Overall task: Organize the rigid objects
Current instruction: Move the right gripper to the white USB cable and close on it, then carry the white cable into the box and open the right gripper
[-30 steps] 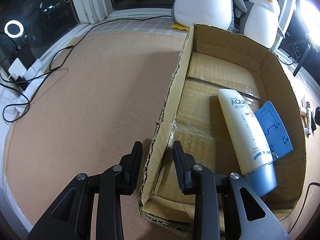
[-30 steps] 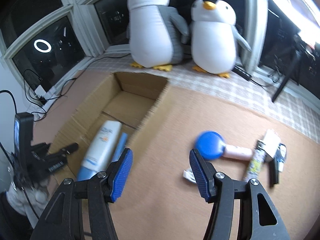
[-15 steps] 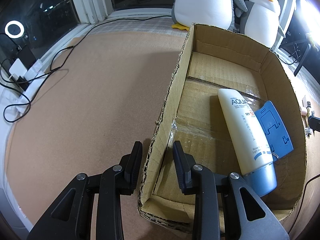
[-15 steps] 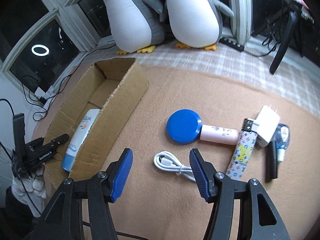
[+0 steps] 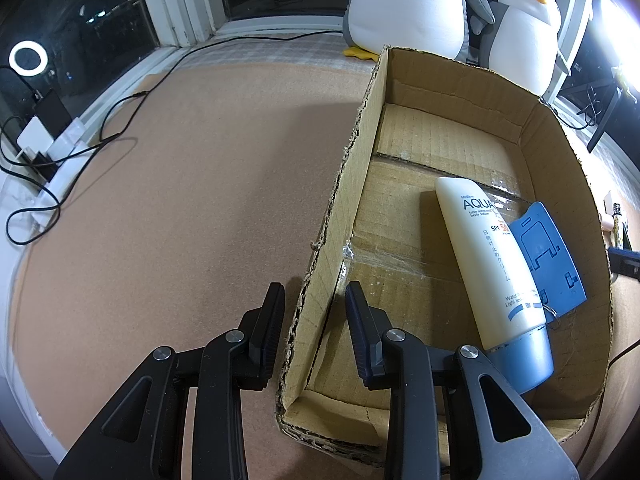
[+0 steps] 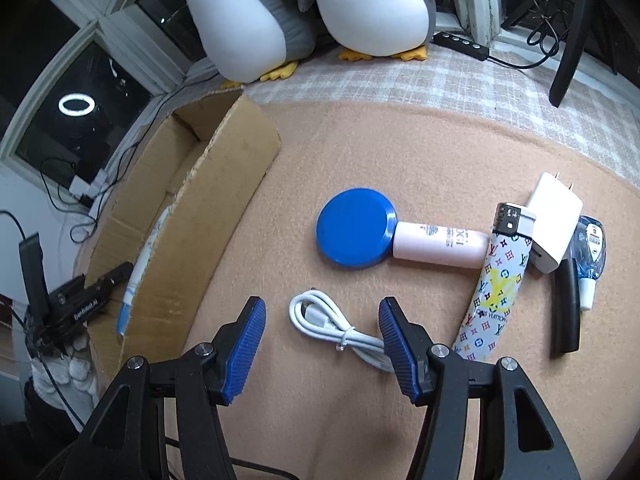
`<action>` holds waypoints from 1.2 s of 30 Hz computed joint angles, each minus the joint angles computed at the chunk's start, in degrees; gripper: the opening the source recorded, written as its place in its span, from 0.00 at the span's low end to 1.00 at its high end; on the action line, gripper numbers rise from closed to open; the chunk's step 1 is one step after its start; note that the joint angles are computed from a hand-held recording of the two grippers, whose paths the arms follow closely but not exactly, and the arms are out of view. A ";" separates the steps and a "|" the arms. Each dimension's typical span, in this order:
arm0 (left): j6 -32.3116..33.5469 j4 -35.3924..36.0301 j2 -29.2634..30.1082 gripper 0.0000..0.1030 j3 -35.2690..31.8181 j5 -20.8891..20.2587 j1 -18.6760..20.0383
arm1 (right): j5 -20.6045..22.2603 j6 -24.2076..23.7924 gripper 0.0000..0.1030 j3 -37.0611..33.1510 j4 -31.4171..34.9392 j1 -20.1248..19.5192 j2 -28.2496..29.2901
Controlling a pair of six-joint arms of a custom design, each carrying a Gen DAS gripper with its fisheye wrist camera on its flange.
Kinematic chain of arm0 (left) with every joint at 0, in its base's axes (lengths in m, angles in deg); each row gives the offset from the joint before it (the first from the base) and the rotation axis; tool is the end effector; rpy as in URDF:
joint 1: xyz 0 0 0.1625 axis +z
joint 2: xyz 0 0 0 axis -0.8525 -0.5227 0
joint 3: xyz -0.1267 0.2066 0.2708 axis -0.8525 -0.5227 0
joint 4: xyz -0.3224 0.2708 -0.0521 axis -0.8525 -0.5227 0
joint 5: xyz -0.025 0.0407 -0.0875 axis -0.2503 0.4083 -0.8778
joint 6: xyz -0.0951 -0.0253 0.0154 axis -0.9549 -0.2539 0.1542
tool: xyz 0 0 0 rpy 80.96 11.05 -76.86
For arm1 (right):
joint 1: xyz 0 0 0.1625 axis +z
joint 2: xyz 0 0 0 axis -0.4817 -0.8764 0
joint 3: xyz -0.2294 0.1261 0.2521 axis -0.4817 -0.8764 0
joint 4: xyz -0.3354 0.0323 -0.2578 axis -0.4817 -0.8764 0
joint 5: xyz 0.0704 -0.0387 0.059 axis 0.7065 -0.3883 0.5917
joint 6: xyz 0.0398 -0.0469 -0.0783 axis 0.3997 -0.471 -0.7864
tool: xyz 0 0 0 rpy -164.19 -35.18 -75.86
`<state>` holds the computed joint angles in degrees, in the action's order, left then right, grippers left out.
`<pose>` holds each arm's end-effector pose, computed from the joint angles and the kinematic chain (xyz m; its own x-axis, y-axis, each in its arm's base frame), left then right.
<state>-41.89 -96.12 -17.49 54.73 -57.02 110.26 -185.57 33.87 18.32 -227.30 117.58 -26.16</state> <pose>-0.1636 -0.5497 0.1445 -0.6874 0.0281 -0.7258 0.3547 0.8850 -0.3017 0.0894 -0.5925 0.2337 -0.9056 -0.1815 0.3834 -0.2781 0.9365 -0.2137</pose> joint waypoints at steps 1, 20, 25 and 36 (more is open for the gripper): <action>-0.01 0.00 0.01 0.29 -0.02 -0.04 0.00 | -0.65 -0.27 0.53 0.19 0.28 0.23 0.00; -0.24 -0.03 -0.26 0.29 0.23 -0.20 -0.10 | -14.00 -5.87 0.13 6.09 -9.04 4.67 1.05; -0.26 0.04 -0.19 0.29 0.16 -0.15 -0.13 | -12.85 -3.84 0.13 6.76 -11.78 5.55 0.67; -0.38 0.14 -0.18 0.29 0.13 -0.12 -0.18 | -7.50 -0.20 0.13 2.99 -15.10 9.55 2.36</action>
<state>-42.26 -95.98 -17.66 54.86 -57.14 110.08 -193.07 33.67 21.31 -242.40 127.13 -23.81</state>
